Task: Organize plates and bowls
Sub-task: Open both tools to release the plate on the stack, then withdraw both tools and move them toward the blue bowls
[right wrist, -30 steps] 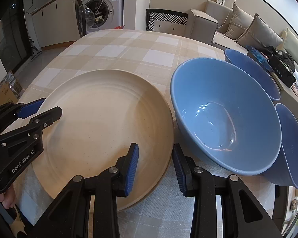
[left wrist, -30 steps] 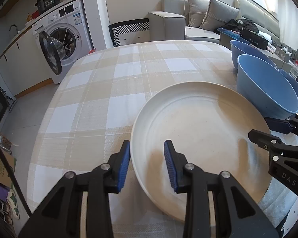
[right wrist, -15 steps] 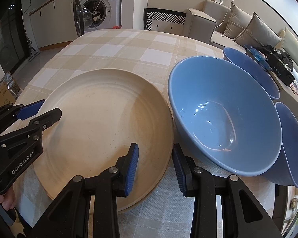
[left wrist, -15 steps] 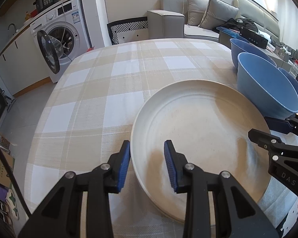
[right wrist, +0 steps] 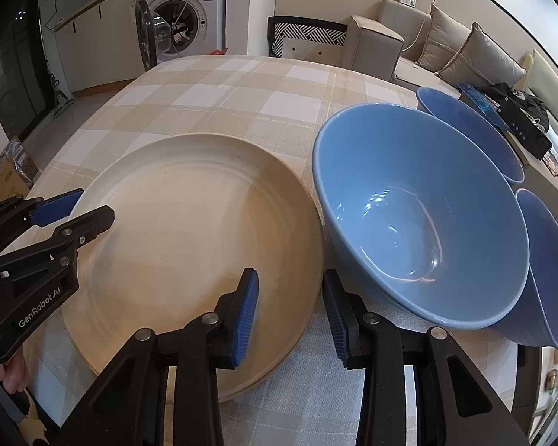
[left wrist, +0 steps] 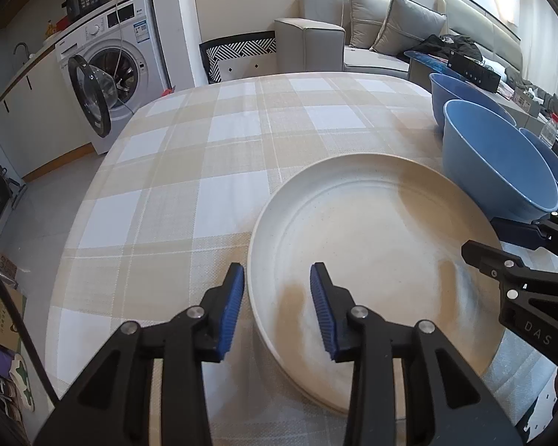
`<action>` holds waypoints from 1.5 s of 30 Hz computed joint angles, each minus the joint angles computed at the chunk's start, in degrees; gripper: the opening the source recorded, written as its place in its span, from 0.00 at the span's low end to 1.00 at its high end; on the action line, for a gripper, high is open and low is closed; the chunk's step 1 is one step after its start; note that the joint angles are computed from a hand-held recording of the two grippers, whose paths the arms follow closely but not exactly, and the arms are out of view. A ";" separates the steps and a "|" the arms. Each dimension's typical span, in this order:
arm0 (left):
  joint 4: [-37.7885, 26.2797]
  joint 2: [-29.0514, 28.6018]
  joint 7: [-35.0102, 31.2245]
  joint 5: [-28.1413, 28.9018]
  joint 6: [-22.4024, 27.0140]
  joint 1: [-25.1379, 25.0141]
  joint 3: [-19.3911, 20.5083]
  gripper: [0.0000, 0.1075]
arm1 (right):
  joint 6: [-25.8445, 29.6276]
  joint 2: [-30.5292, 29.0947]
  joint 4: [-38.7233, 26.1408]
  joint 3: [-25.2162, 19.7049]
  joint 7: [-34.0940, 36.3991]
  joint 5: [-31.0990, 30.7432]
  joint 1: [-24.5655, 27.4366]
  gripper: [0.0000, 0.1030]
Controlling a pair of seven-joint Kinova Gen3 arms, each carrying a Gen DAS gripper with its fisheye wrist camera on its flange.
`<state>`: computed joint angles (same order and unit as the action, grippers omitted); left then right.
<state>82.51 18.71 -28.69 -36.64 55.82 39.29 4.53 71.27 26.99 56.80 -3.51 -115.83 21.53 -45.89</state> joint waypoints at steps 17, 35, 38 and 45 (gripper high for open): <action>2.52 -3.89 2.08 0.21 -1.91 -1.41 1.23 0.70 | -6.48 -4.55 4.73 -2.42 1.92 -3.82 2.67 0.76; 5.07 -8.19 6.27 -3.37 -4.12 -2.04 3.94 0.96 | -9.17 -9.02 7.15 -4.48 4.26 -8.90 5.45 0.90; 4.78 -8.46 6.28 -3.59 -3.98 -2.11 4.28 0.96 | -9.27 -9.83 7.37 -4.52 4.19 -8.43 5.18 0.95; 3.86 -8.88 6.63 -4.29 -3.25 -1.94 4.79 0.96 | -9.90 -12.34 8.09 -4.90 4.01 -7.29 5.44 0.96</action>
<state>86.36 9.83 -22.06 -40.93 52.57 37.35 9.32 61.37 14.66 64.89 -8.41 -111.82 14.25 -40.45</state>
